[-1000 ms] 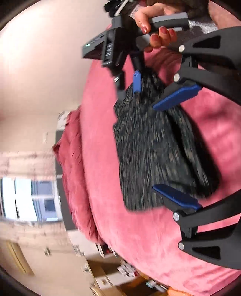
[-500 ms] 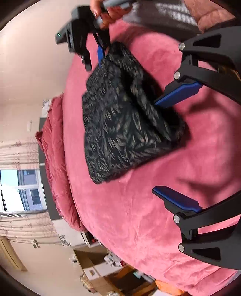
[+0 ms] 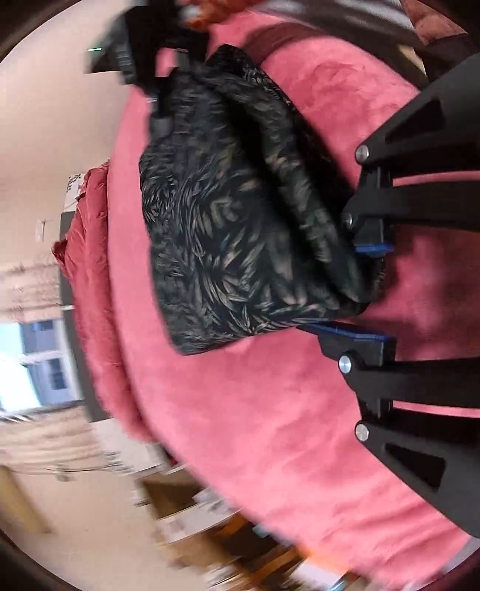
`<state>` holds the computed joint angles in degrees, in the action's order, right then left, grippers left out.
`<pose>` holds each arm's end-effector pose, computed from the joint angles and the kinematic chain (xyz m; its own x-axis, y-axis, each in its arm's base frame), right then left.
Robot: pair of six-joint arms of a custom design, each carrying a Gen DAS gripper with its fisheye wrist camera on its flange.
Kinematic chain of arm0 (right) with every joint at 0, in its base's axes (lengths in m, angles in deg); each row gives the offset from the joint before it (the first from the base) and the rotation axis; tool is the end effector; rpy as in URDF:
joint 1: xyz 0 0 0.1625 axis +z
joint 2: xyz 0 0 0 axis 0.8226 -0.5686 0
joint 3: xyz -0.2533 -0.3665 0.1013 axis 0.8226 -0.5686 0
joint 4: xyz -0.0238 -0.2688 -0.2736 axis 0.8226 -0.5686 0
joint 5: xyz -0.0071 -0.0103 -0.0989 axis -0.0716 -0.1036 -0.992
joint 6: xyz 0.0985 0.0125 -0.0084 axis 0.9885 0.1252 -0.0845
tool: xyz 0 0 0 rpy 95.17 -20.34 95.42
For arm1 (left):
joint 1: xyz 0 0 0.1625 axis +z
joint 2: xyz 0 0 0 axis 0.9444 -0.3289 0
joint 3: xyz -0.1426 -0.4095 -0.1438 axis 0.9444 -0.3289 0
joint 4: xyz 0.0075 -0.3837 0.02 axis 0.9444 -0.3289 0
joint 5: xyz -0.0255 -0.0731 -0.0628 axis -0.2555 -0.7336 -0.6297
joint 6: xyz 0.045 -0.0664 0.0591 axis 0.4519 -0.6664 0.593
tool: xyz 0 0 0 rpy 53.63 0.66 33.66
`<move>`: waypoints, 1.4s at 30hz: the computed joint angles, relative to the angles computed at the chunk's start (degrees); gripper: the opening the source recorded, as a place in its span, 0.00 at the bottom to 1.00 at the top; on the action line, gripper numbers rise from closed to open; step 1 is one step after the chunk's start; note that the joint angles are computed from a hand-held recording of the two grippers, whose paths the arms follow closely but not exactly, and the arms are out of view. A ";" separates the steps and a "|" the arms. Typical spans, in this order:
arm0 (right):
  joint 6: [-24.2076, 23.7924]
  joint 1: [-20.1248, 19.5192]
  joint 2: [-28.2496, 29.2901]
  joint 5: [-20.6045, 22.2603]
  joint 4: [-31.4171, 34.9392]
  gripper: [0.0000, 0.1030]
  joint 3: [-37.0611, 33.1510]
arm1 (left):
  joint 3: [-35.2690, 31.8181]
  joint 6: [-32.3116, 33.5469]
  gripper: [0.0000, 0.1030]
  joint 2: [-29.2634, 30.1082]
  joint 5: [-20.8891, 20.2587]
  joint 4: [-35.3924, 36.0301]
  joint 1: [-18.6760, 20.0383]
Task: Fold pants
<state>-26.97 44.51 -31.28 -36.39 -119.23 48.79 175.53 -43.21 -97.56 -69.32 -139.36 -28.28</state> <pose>0.2529 -0.5606 0.0889 -0.9508 -0.2506 -0.1820 -0.1814 0.9269 -0.3287 -0.0565 -0.3600 0.2705 -0.5533 -0.0552 -0.8311 0.6318 0.6225 -0.4619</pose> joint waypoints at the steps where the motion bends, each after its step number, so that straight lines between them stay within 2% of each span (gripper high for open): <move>1: -2.01 1.10 -1.37 -2.00 -2.93 0.11 0.94 | 0.69 1.13 0.24 2.47 3.64 -1.38 -2.35; 4: -5.51 1.81 -4.60 -4.53 -4.85 0.11 2.16 | 0.48 2.42 0.21 7.16 8.07 0.79 -5.83; 7: -7.70 1.69 -6.21 -8.50 -1.80 0.11 1.02 | -1.36 -0.79 0.19 9.10 7.71 10.55 -5.24; 10: -7.28 -0.42 -5.92 -11.47 2.81 0.11 0.07 | -1.81 -4.21 0.19 12.09 10.07 18.65 -4.44; 12: -7.00 -1.82 -4.20 -13.71 1.58 0.11 0.38 | -0.47 -2.15 0.19 15.81 12.95 15.11 -4.92; 13: -6.86 -3.09 -3.41 -12.16 -1.09 0.11 1.28 | 0.07 -0.42 0.19 17.27 13.29 11.95 -5.02; 16: -4.06 -3.60 -2.94 -10.17 -2.17 0.11 1.35 | 0.87 3.15 0.20 19.47 12.12 3.58 -5.37; 18: -4.74 -3.60 -2.88 -10.70 -2.99 0.12 1.84 | 1.14 5.52 0.27 18.17 9.28 -0.79 -5.39; 19: -4.39 -3.81 -3.12 -9.94 -3.19 0.15 2.15 | 1.31 4.31 0.29 15.26 6.65 -0.26 -5.64; 21: -3.80 -4.49 -4.24 -8.05 -4.79 0.20 3.72 | 1.51 1.46 0.45 6.48 -1.43 2.51 -5.82; 22: -3.52 -4.50 -4.53 -7.80 -5.95 0.26 4.51 | 1.94 1.58 0.49 1.75 -7.23 0.30 -5.84; 23: -3.17 -4.72 -5.13 -6.96 -6.95 0.36 5.44 | 2.25 2.88 0.55 -0.69 -10.64 -2.63 -5.43; 25: -1.94 -5.12 -5.87 -5.59 -7.76 0.43 6.86 | 2.72 3.93 0.60 -4.57 -15.18 -6.99 -5.88; 28: -1.94 -4.60 -7.12 -7.39 -7.86 0.43 8.82 | 0.98 4.87 0.63 -7.75 -22.84 -9.52 -3.43; 29: -2.54 -4.02 -7.24 -8.98 -7.90 0.37 9.12 | -0.54 5.07 0.63 -7.13 -24.82 -10.03 -1.56; 31: -3.71 -1.77 -6.55 -14.40 -7.43 0.21 8.15 | -4.50 2.80 0.63 -3.98 -24.12 -5.76 1.68; 33: -6.35 0.74 -6.40 -20.46 -7.42 0.18 7.56 | -6.89 0.99 0.49 -0.14 -23.01 -3.94 3.85; 35: -8.95 2.95 -6.22 -26.50 -7.72 0.18 7.46 | -10.50 -0.51 0.48 2.58 -24.76 0.67 7.98; 36: -9.02 3.69 -5.88 -29.01 -7.72 0.18 7.35 | -10.88 0.36 0.49 3.85 -24.81 0.35 8.78; 39: -8.14 3.21 -5.38 -30.87 -6.60 0.18 6.86 | -7.64 6.14 0.50 8.52 -18.57 -5.47 5.57; 41: -8.69 3.63 -5.03 -31.29 -7.99 0.22 6.57 | -7.38 6.09 0.50 7.89 -17.23 -3.36 4.49; 42: -9.53 3.99 -4.88 -31.67 -9.62 0.25 6.78 | -7.80 5.08 0.50 6.32 -18.00 -0.51 4.44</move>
